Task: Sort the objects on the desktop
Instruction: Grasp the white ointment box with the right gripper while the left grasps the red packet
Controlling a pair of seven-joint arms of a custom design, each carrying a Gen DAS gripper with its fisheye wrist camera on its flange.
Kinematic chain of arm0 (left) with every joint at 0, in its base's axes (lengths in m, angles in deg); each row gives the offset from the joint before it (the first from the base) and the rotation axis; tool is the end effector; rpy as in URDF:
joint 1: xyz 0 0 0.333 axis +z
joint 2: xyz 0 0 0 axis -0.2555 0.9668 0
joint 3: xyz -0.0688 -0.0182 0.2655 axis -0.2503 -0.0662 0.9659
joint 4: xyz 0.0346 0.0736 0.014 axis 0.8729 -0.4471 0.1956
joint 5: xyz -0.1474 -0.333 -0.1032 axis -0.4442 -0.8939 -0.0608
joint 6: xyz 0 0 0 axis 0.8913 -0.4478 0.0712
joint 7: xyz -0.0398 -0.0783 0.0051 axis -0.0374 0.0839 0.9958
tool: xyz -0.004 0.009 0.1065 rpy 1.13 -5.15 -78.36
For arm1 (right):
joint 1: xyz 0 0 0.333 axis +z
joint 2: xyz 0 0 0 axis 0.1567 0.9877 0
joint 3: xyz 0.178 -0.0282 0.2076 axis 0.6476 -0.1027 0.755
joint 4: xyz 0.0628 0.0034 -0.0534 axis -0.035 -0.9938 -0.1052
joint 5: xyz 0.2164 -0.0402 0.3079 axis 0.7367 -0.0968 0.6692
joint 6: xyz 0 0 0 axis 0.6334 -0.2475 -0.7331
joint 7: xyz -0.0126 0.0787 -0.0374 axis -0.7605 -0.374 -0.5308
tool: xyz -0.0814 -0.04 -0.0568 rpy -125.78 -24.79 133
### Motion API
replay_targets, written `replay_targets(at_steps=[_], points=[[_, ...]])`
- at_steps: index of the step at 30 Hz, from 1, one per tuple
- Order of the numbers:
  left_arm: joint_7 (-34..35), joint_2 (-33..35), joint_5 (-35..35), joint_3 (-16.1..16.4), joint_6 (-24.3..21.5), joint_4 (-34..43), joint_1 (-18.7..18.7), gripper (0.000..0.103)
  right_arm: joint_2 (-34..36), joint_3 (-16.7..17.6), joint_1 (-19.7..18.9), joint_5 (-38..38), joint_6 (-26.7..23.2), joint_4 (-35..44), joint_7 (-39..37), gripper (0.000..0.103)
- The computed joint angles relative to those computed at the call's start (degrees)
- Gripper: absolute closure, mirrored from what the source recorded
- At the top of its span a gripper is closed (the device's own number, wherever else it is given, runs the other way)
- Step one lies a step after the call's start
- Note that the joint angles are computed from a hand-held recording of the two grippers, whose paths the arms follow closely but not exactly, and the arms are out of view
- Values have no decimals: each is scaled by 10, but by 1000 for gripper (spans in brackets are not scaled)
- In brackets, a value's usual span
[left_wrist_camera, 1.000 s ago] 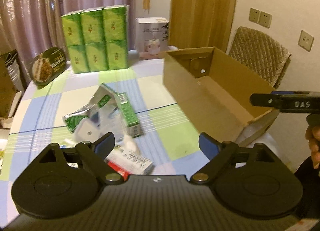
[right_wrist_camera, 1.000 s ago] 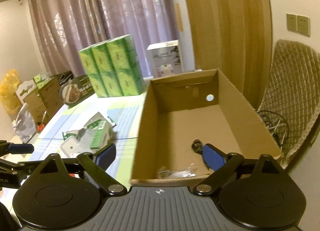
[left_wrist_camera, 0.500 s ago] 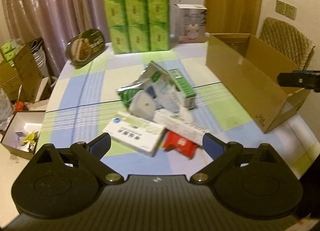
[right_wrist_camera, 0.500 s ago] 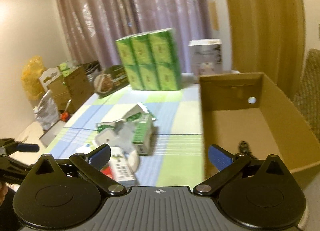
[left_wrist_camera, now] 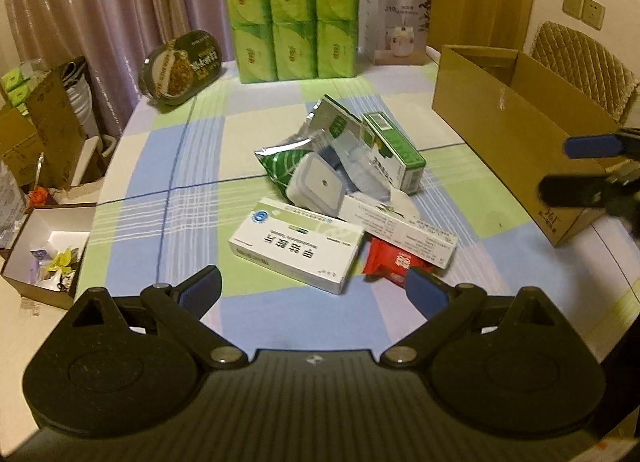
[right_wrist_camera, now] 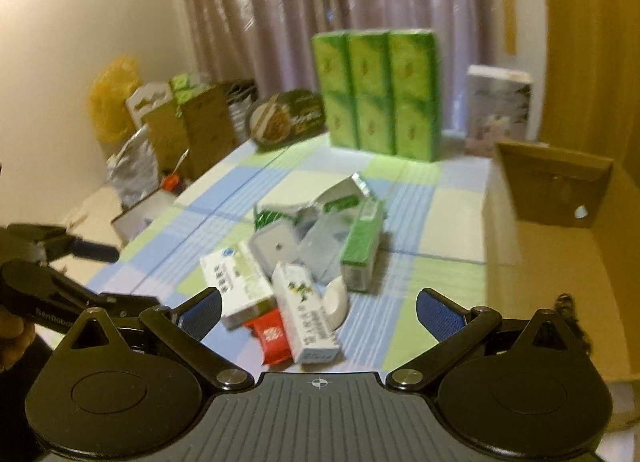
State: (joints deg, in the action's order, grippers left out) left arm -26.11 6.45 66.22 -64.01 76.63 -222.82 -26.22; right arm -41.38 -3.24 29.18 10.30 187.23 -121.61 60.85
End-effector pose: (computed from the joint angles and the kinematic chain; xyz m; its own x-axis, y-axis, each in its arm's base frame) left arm 0.4211 -0.2524 0.3675 0.0027 -0.9993 -0.0378 -0.7381 0.0235 -0.6743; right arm 0.4931 0.1943 0.3670 0.7182 -0.6803 -0.1464 -0.5101 -0.3715 -0.7758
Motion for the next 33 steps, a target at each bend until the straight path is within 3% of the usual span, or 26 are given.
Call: replay_targets(at_steps=[4, 11, 19, 22, 24, 27, 33], points=[[12, 26, 4, 3, 12, 14, 1, 7, 43, 4, -1, -67, -6, 23, 31, 8], [108, 91, -34, 17, 28, 56, -9, 7, 122, 15, -17, -170, -19, 80, 101, 32], [136, 138, -36, 35, 80, 77, -14, 7, 203, 27, -38, -263, -69, 154, 164, 46], [151, 147, -47, 39, 94, 79, -15, 7, 226, 34, -45, -278, -77, 178, 176, 49], [155, 152, -51, 42, 99, 79, -16, 8, 239, 38, -51, -282, -90, 194, 185, 62], [154, 156, -54, 45, 104, 79, -19, 8, 242, 46, -60, -274, -95, 196, 187, 64], [146, 169, -45, 50, 114, 87, -26, 10, 184, 54, -58, -230, -24, 126, 128, 65]])
